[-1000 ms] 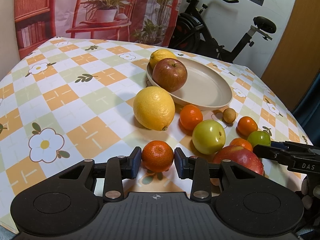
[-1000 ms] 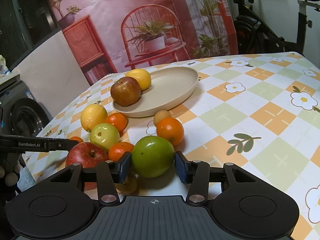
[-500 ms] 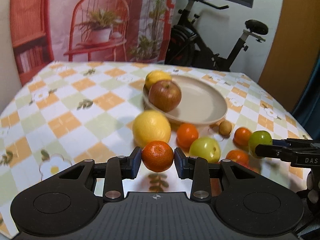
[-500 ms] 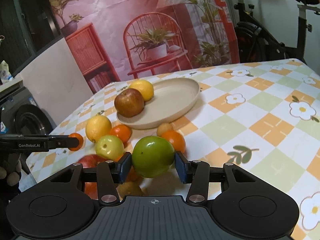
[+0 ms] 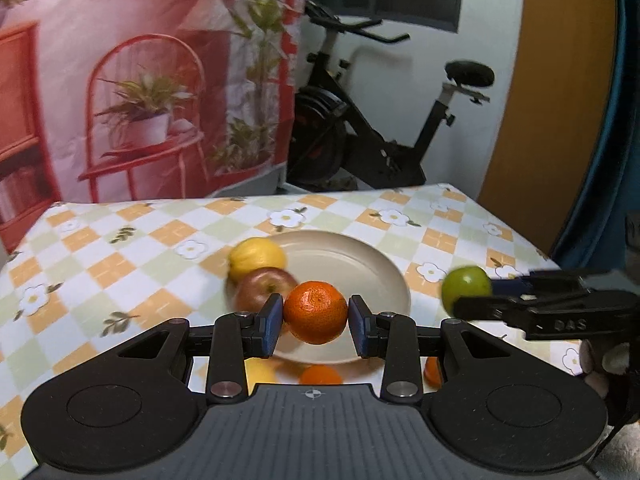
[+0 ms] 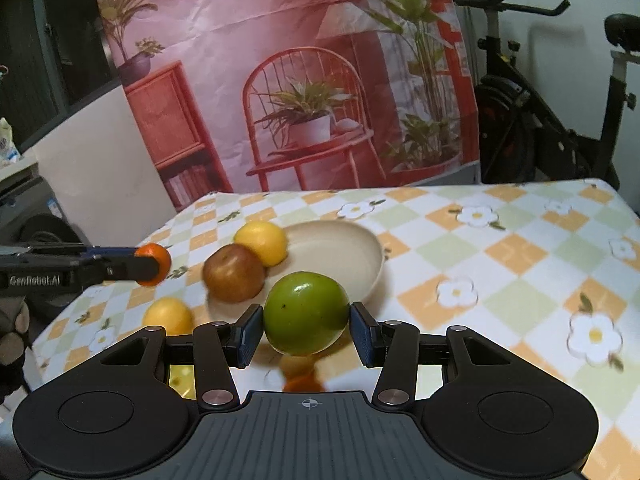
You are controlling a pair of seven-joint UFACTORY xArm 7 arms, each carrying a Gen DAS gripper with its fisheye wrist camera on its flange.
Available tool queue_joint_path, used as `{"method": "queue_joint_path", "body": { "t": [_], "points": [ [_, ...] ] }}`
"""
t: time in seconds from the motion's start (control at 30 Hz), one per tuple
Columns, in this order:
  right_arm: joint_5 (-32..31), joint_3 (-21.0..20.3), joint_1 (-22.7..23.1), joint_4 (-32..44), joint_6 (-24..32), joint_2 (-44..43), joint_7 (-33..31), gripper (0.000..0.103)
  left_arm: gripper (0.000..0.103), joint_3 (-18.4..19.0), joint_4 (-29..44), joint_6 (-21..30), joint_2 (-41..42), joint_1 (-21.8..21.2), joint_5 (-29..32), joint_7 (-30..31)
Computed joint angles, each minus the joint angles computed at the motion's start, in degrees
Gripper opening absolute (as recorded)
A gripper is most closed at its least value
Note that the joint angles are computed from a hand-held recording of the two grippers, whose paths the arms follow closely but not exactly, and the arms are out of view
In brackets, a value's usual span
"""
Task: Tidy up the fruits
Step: 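Carry the tangerine and green fruit onto the plate and open both grippers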
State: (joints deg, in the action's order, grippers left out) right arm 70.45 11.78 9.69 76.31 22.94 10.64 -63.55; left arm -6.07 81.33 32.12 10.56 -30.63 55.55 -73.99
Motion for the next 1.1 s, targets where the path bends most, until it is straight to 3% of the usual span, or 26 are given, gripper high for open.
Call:
{"method": "queue_joint_path", "body": {
  "t": [0.4,0.77,1.1],
  "points": [
    [-13.87,2.93,-1.83,12.67,1.04,12.04,8.78,0.043,0.038,2.59,7.36,0.84,9.82,-0.74,-15.73,14.31],
    [-25.71,6.44,-3.18,22.06,1.0,20.85,15.0,0.044,0.038,4.32,9.96,3.49,11.98,-1.31,-20.91,17.68],
    [-24.6,9.72,-6.09,20.89,1.87,20.29,12.46,0.043,0.042,4.3,9.85,2.56,11.94,-0.96,-23.31,18.49]
  ]
}}
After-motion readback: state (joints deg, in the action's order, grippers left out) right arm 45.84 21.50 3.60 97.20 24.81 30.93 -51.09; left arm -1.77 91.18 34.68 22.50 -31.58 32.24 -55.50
